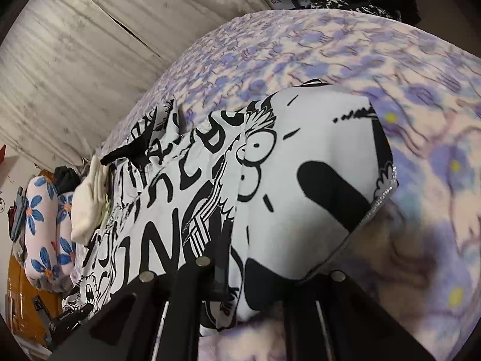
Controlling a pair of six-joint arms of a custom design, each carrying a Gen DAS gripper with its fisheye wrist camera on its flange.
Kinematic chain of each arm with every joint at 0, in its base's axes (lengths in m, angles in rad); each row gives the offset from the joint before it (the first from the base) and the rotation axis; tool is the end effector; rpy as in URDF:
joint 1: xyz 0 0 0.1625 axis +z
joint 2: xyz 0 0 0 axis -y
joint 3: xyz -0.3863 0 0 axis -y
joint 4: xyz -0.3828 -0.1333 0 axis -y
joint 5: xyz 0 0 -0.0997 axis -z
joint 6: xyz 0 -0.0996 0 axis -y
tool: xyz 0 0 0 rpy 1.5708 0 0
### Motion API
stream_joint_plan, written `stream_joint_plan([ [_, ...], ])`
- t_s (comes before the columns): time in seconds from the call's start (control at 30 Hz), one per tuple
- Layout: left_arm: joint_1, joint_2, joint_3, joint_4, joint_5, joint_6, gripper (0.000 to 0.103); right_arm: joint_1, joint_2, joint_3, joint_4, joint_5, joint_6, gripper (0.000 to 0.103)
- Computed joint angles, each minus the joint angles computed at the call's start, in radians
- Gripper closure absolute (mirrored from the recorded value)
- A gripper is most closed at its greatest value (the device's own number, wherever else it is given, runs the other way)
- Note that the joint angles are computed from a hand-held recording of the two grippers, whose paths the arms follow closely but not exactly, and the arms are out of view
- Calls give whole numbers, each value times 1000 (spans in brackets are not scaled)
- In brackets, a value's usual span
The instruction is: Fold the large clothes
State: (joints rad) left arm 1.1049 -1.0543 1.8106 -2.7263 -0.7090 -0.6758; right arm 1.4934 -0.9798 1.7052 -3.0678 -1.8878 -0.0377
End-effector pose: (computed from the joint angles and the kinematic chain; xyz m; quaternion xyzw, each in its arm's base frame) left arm -0.0767 -0.6176 0.2147 -0.1757 0.8770 -0.3728 0.2471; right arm 0.0525 -0.6451 0.2310 -0.0775 -0.9135 0.3626 0.1674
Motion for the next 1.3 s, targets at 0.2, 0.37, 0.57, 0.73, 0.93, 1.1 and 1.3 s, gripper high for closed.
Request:
stream_joint_plan([
  [0.2, 14, 5, -22, 45, -11, 16, 87, -11, -6, 8, 29, -18, 18, 85],
  [0.37, -5, -12, -12, 114, 28, 7, 76, -5, -27, 29, 73, -59, 58, 73],
  [0.57, -45, -62, 39, 207, 88, -15, 64, 12, -76, 108, 76, -111, 31, 65],
  [0.73, -97, -100, 78, 263, 170, -39, 61, 50, -107, 176, 72, -133, -37, 64],
  [0.93, -159, -131, 89, 247, 200, 14, 58, 124, -88, 180, 28, -131, -147, 64],
  [1.1, -180, -114, 17, 214, 194, 129, 50, 190, -31, 86, 36, -127, -232, 65],
  [1.3, -166, -13, -185, 214, 193, 321, 44, 248, 66, -152, 171, -104, -271, 64],
])
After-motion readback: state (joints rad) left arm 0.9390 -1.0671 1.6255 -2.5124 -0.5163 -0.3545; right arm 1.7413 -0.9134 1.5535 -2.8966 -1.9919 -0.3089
